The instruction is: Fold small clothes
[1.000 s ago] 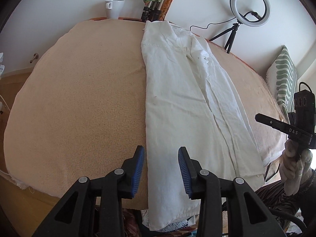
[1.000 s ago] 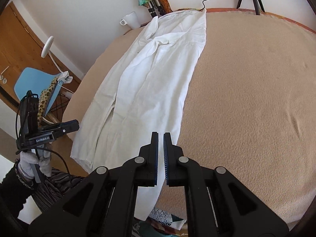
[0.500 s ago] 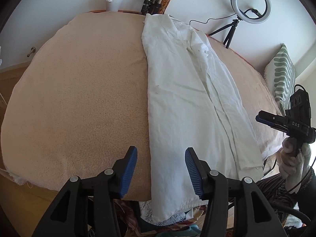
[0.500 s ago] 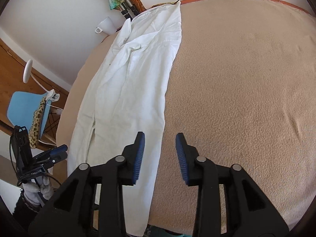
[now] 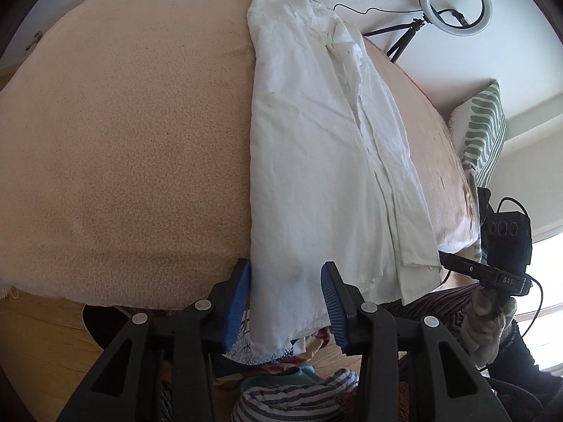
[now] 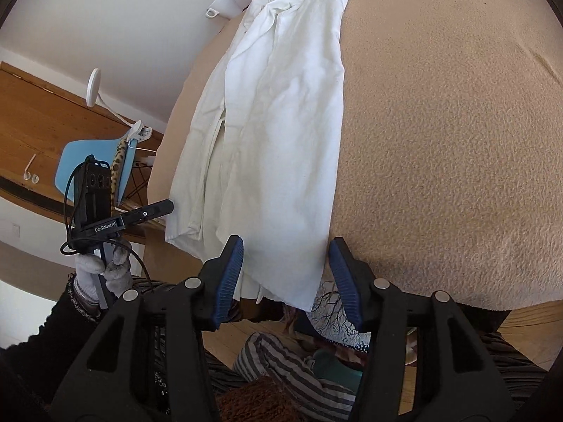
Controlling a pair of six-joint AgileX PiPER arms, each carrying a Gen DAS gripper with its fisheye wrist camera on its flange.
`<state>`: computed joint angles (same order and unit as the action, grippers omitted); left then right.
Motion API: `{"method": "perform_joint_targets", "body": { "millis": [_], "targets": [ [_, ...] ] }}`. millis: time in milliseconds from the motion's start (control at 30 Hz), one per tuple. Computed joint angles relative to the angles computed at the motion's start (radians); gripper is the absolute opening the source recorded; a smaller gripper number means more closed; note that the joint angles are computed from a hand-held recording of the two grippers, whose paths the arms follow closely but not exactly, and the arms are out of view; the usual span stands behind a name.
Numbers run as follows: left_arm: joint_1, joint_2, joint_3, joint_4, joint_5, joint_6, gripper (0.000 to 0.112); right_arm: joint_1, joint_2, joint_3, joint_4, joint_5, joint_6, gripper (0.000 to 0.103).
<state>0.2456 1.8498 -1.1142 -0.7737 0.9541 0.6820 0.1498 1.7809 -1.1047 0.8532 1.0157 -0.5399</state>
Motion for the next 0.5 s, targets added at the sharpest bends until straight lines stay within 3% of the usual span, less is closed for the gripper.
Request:
{"method": "perform_joint_targets", "body": {
  "millis": [133,233,300,433,500],
  "targets": [
    [-0.010,-0.013,0.010,0.011,0.006,-0.002,0.040,-0.027,0.077,-0.005,0.059,0.089,-0.003,0.055],
    [-0.015,-0.007,-0.003,0.021,0.018,-0.023,0.033,-0.025,0.120,0.013,0.078,0.082,-0.007,0.055],
    [0.002,0.007,-0.015,0.010,0.045,-0.030,0.022,-0.035,0.152,0.013,0.132,0.100,-0.025,0.046],
    [0.027,-0.007,-0.007,-0.018,0.079,-0.023,0.011,-0.036,0.151,0.005,0.175,0.137,-0.046,0.013],
    [0.037,-0.024,-0.009,-0.033,0.093,-0.021,0.008,-0.033,0.130,0.007,0.183,0.138,-0.049,0.010]
  ]
}}
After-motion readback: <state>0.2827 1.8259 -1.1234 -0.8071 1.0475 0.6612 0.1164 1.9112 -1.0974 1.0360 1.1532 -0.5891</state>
